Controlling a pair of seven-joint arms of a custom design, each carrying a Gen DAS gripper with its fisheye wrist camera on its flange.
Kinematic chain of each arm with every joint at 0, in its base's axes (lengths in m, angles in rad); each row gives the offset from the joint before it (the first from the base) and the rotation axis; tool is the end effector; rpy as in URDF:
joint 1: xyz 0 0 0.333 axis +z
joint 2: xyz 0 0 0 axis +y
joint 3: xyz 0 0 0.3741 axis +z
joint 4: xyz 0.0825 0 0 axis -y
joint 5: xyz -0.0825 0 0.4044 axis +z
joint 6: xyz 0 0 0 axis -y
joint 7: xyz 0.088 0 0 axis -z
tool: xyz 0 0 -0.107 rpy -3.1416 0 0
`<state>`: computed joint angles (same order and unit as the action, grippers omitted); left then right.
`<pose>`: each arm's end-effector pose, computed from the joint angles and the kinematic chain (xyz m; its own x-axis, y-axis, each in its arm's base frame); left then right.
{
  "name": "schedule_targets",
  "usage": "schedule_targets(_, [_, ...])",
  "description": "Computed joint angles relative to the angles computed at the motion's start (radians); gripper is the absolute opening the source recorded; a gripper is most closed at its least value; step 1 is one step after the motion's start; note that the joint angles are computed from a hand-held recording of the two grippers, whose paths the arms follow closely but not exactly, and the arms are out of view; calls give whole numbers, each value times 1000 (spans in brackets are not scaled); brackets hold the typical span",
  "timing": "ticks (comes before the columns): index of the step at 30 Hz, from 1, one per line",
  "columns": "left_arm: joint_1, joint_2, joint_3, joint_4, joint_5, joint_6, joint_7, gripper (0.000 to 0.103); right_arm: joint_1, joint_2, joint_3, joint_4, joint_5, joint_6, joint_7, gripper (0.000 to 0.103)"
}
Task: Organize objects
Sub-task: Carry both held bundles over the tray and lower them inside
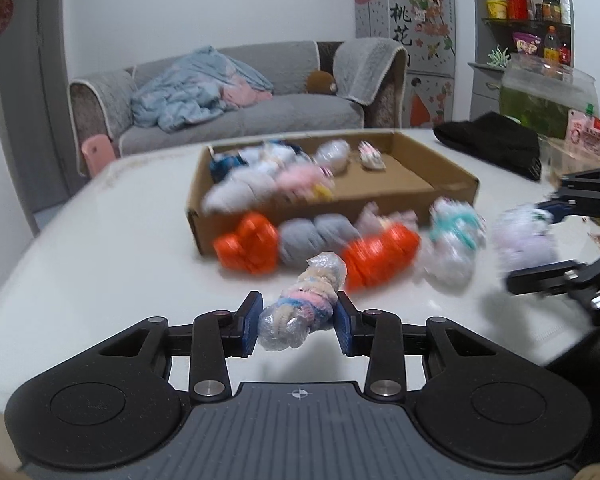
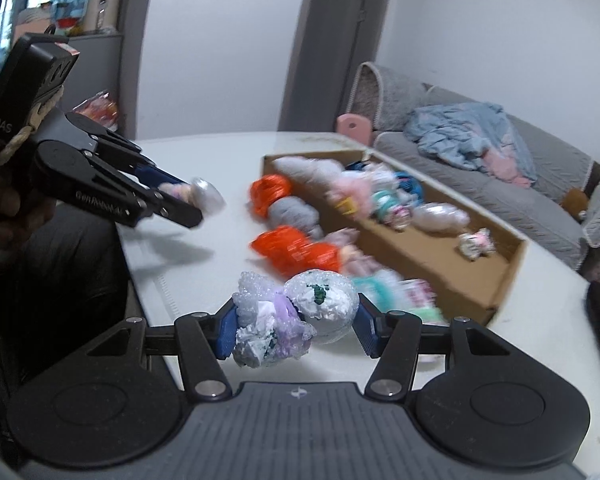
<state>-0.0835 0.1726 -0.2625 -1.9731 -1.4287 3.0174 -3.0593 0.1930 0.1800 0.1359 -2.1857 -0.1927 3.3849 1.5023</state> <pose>0.6230 -0.1370 0.4821 -0.5365 -0.8404 -0.0768 -0.4248 0.3476 -0.8359 0.5870 0.2178 0.4743 0.4736 -0.8646 0.1680 -0.3983 -0.3804 -0.8347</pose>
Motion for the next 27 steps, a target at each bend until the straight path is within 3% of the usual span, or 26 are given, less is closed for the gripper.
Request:
schedule_targets(2, [4,6,3,28,25,-7,0,44,-5,-15,-9,-2,8,1,5,53])
schedule_targets(4, [10,13,2,58,53,-16,4,44,55,-30,-75,-1,59,-1,-35,53])
schedule_targets(6, [15,20,3,87,114,-38,-31,44,54,-37,-87,9,75,-11,-51,53])
schedule_targets(9, [25,41,-7,142,203,-59,-79,44,141,-39,-187,37,150,-24,-129,53])
schedule_targets(10, [30,50,-15,164,223,-63,-88,44,135,-38,-187,49,166,-28,-148,53])
schedule_targets(14, [33,110,-39,273,355,-86,-168,44,-72,-10,-19,124,74,-38,-91,53])
schedule_targets(18, [10,185,-44,399,519,-98,-270,45,-126,42,13,223,52,-66,-93,53])
schedule_targets(20, [-13,229,-31,469,612,-120,-343,45,-198,75,84,281,42,-91,-103,53])
schedule_targets(23, [-61,310,12,606,758,-194,-496,45,-223,126,109,368,56,-138,-144,53])
schedule_targets(27, [-103,423,36,780,906,-276,-633,45,-200,191,90,470,93,-203,-201,53])
